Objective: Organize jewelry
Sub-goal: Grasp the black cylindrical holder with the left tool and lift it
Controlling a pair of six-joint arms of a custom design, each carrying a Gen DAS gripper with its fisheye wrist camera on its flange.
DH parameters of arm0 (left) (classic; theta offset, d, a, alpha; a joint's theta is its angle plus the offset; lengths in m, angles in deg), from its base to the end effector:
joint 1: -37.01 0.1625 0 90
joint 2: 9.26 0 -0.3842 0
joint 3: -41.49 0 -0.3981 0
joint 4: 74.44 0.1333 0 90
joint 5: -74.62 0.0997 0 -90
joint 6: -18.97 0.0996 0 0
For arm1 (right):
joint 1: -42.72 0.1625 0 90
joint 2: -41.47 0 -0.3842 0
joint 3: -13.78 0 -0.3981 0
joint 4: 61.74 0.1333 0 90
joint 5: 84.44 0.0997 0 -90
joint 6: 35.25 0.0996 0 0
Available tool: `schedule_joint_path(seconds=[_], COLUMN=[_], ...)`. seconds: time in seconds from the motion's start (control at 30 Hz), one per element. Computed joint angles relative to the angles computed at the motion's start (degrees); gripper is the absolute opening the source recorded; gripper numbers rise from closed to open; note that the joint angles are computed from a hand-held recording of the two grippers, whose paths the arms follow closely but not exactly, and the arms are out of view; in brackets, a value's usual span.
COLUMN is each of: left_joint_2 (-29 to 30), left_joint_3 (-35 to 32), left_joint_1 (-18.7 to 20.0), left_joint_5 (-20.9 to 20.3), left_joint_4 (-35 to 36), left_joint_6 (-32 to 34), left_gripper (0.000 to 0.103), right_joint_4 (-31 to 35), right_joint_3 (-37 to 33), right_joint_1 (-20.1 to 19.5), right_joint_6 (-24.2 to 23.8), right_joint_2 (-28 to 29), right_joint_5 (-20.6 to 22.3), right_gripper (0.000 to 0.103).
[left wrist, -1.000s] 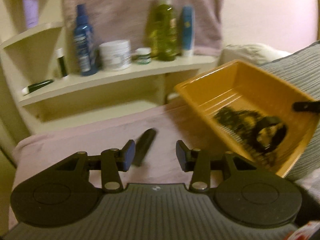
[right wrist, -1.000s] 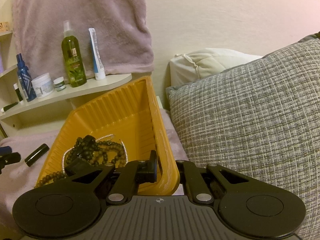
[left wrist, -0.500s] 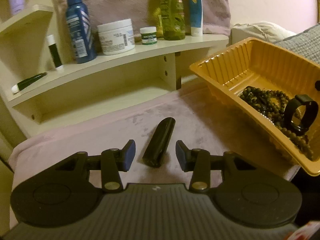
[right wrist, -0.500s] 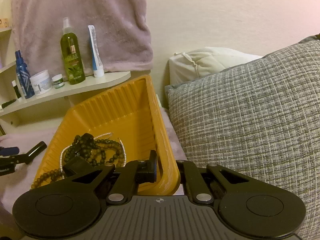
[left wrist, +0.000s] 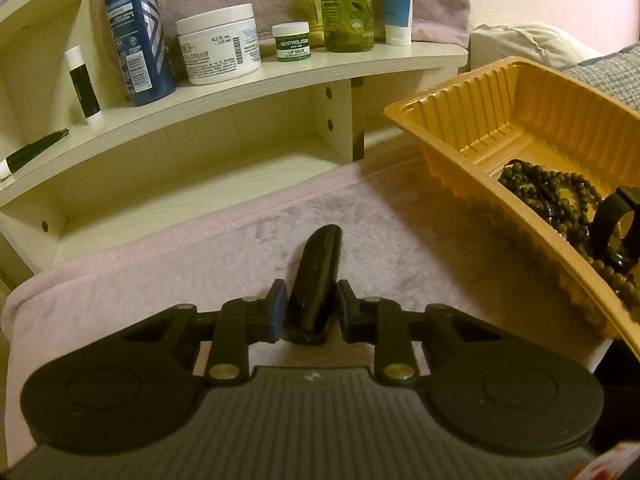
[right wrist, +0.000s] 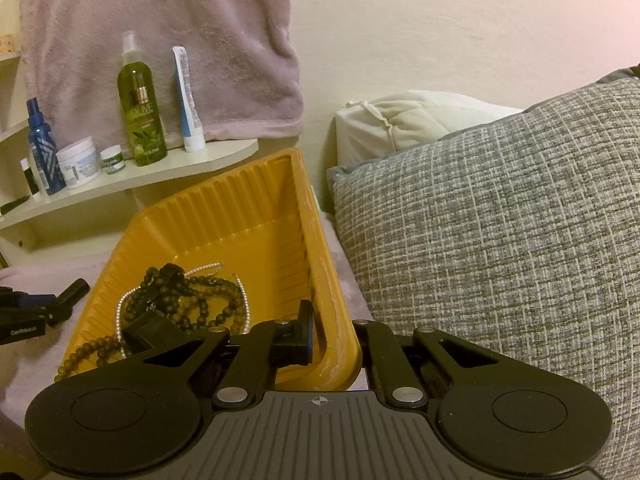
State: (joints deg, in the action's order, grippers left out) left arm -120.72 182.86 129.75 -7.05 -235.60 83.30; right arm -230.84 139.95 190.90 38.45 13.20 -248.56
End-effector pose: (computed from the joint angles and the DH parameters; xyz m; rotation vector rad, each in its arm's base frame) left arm 0.1640 -0.3370 0.3132 1.2408 2.2179 -0.6948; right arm 0.3335 -0.1628 -0.1078 -0.0226 -2.0439 1.2617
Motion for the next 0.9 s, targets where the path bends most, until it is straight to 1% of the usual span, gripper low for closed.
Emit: schedule_joint_path(seconds=[0.17,0.33,0.6,0.77,0.9], left_joint_2=[-0.94,-3.10,-7.64,-10.27,-12.49], left_joint_3=[0.28,0.61,0.34,-0.44,-0.61], left_joint_1=[0.20,0.36,0.73,0.89,0.07], left_joint_5=[-0.29,-1.13,-2.85,-3.24,-3.71], left_joint_4=[0.61,2.24,5.46,7.58,9.41], left_joint_6=[-0.38,-0.95,-2.66,-4.18,-5.20], left_gripper=[0.021,0.021,0.021,0.021,0.021], right_joint_4=[-0.12,-0.92,-1.24,-1.38,-1.28], right_joint_3=[-0.06,0.16,0.25,0.03,-0.01], right_joint_1=[0.00,-0.05,0.19,0.32,0.43], right_joint_6=[-0.19,-0.62,-0.77,-1.18,-0.98], right_joint_2=[0.05,0.18,0.11,0.09,0.11], right_joint_5=[-0.03,-0.06,-0.12,-0.27,-0.33], right_gripper=[0.007,0.007,0.007,0.007,0.007])
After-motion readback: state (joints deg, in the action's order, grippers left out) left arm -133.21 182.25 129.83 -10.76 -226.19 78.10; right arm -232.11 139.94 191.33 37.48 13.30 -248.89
